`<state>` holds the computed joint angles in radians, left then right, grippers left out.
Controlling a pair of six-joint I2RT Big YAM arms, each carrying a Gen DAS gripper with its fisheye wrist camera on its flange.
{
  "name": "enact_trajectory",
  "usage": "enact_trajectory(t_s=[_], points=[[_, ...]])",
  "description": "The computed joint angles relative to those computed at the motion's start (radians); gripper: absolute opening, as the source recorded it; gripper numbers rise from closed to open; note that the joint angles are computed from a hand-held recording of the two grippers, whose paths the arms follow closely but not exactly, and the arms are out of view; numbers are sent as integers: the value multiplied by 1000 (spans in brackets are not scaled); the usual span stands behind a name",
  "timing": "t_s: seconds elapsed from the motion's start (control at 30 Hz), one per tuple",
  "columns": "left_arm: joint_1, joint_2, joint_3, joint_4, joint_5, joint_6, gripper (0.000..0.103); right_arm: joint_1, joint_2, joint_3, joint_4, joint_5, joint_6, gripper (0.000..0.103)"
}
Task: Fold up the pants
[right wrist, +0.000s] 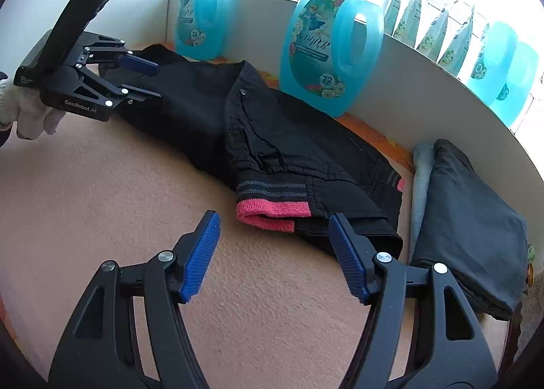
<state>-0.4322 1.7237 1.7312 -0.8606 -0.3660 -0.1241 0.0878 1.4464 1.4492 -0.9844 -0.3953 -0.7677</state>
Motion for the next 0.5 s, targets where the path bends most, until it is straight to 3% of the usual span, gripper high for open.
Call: enact_trajectory(t_s=[0.23, 0.27, 0.3, 0.4, 0.5], points=[[10, 26, 13, -13, 34, -9, 46, 63, -15, -72, 121, 110, -111, 67], [10, 27, 13, -15, 37, -7, 46, 67, -11, -71, 127, 112, -117, 58], [11, 28, 12, -16, 38, -5, 46, 70, -2, -62, 124, 118, -116, 42], [12, 30, 12, -16, 41, 1, 46, 60, 32, -8, 84, 82, -92, 15], [15, 32, 13, -16, 47, 3, 46, 28, 81, 84, 11, -4, -28, 11]])
